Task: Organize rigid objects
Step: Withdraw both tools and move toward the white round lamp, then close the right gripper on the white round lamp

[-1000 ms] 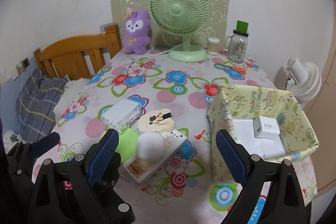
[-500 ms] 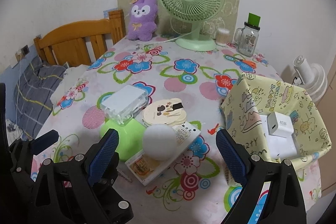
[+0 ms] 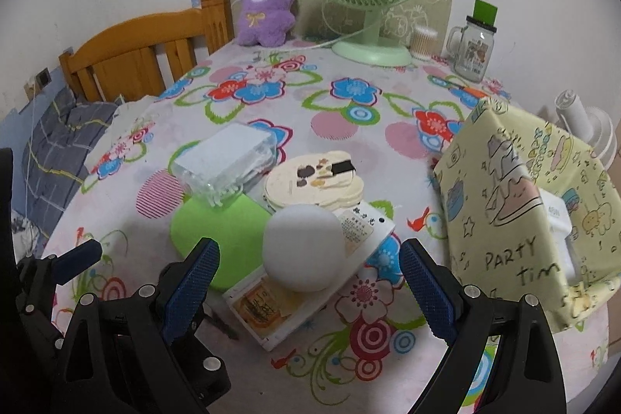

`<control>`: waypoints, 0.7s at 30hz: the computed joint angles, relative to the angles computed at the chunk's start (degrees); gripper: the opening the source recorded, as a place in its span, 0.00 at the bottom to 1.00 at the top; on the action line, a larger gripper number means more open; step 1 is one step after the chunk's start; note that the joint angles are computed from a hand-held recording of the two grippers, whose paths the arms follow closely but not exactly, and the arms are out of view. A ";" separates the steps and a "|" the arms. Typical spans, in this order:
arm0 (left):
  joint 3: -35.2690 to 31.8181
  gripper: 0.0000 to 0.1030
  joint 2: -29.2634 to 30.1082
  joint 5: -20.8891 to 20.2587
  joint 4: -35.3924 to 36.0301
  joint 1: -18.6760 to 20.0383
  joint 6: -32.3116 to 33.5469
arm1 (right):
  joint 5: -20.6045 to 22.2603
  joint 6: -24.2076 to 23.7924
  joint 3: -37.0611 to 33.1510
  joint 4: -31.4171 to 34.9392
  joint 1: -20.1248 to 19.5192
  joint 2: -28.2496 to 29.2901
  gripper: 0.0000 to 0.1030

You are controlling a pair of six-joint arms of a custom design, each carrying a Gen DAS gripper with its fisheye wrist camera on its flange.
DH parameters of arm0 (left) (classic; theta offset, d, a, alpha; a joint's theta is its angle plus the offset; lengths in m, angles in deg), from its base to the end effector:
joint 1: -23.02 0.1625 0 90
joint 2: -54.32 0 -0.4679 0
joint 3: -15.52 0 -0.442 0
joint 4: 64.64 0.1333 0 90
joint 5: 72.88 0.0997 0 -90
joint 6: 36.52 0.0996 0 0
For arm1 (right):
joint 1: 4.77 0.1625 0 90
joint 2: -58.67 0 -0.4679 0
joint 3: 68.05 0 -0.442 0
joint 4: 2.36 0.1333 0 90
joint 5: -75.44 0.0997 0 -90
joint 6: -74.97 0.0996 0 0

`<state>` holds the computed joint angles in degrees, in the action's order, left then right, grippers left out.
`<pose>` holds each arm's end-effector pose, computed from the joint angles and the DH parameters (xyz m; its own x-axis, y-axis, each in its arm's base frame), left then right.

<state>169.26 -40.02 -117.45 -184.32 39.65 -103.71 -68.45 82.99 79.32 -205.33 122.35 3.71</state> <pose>-0.1730 -0.2648 0.1385 -0.7137 0.0708 -0.6968 0.4494 0.8094 -0.3781 0.2618 -0.2584 0.0840 -0.7137 -0.0240 0.7000 -0.4701 0.7573 -0.4533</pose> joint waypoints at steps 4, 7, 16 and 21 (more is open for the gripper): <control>0.06 0.95 1.25 -0.21 -1.31 0.47 0.55 | 0.41 -0.11 0.16 -0.70 -1.12 0.54 0.93; 0.43 0.95 2.12 -0.41 -3.78 0.41 2.21 | 0.72 -0.05 0.13 -1.19 -1.85 0.93 0.93; 1.08 0.88 1.83 -0.77 -3.50 0.00 1.70 | 1.50 -0.17 -0.22 -0.19 -3.03 2.14 0.92; 1.47 0.76 2.09 -0.75 -5.59 -0.51 3.31 | 2.50 0.87 -0.03 -0.23 -3.57 2.18 0.88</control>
